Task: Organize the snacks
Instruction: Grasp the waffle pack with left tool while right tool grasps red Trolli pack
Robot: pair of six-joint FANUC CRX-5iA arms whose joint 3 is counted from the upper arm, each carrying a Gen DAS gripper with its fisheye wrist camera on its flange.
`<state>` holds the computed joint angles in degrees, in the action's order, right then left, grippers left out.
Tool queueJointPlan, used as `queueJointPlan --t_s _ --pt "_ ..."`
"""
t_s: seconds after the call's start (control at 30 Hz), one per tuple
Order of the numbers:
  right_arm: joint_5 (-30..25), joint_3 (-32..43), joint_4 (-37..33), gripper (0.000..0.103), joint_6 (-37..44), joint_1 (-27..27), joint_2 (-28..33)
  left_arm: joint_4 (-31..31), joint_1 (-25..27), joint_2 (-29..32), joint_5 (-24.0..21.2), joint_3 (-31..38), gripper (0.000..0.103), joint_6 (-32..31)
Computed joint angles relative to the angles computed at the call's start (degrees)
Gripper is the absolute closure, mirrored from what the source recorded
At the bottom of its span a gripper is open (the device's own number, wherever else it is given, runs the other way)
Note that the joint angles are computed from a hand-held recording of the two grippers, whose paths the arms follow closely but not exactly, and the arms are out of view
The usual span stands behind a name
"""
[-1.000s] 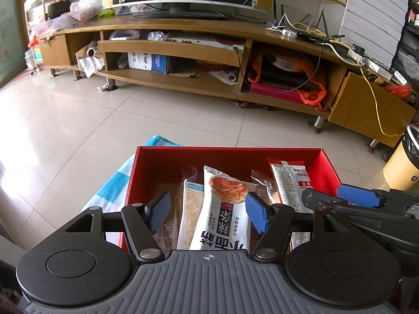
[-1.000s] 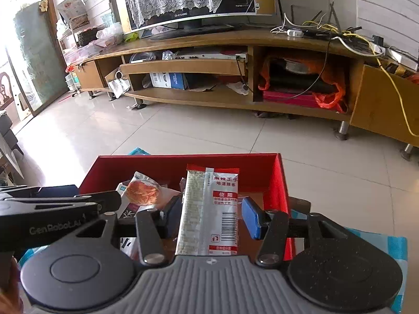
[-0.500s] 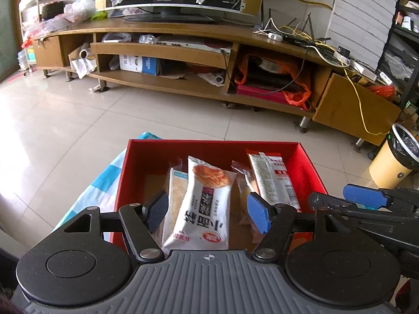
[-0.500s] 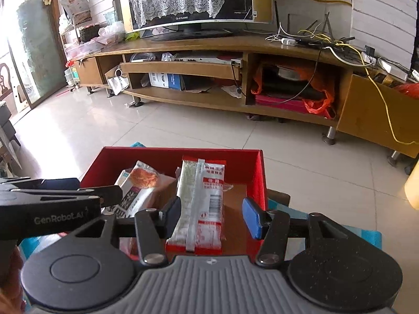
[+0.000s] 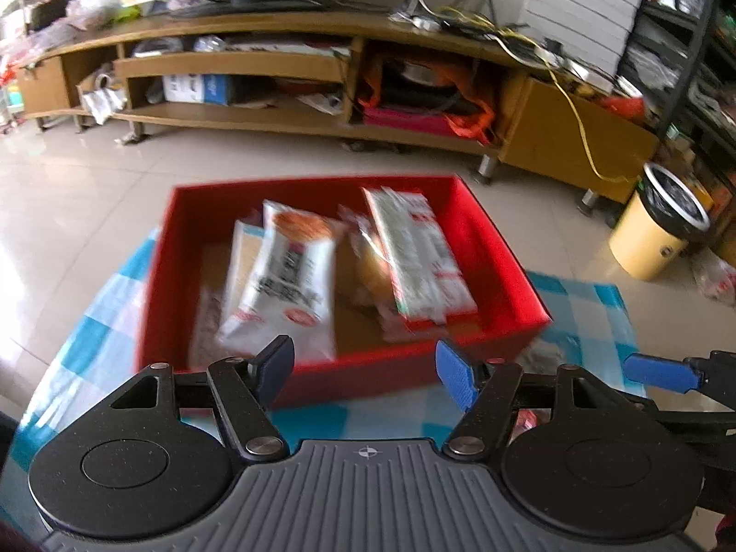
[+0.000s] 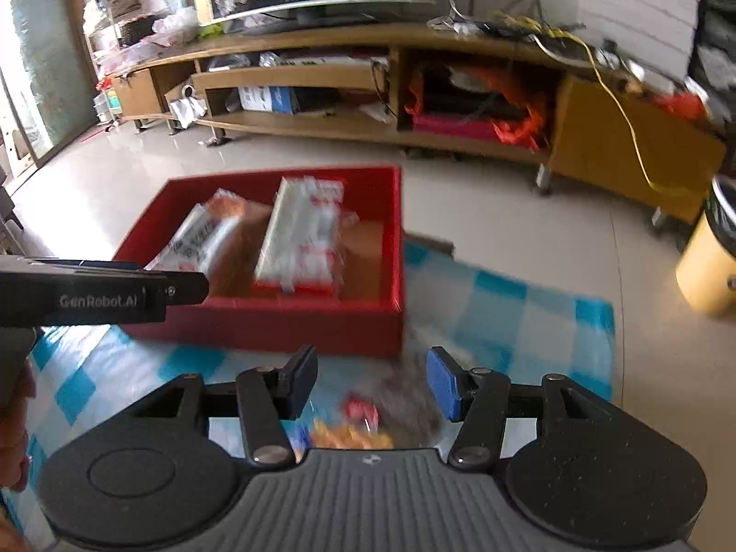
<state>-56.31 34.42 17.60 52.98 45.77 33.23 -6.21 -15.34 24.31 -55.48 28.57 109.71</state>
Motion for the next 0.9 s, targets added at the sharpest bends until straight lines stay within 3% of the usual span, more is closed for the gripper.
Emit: queueJointPlan --t_s 0.17,0.3,0.5,0.6,0.73,0.9 --pt "1.02 -7.01 2.23 0.049 -5.11 -0.61 -4.38 4.91 -1.45 1.24 -0.64 -0.83 0.026 -4.44" --pt "2.59 -10.91 3.7 0.048 -8.24 -1.42 -7.08 10.36 -2.76 3.53 -2.13 -0.44 0.018 -8.42" --pt "5.26 -14.77 3.68 0.047 -10.23 -2.7 -9.95 11.61 -4.67 9.12 -6.39 5.79 0.011 -7.39" --pt "5.64 -15.78 3.13 0.047 -9.91 -3.15 -10.67 14.25 -4.75 10.55 -6.27 6.7 0.0 -7.81" --pt "5.13 -15.67 2.08 0.047 -9.1 -3.6 -10.59 9.12 -6.4 13.04 -9.69 10.62 0.0 -5.38" --pt "4.56 -15.14 0.58 0.046 -7.12 -3.46 -10.37 8.58 -5.7 13.24 -11.0 10.64 0.0 -3.66"
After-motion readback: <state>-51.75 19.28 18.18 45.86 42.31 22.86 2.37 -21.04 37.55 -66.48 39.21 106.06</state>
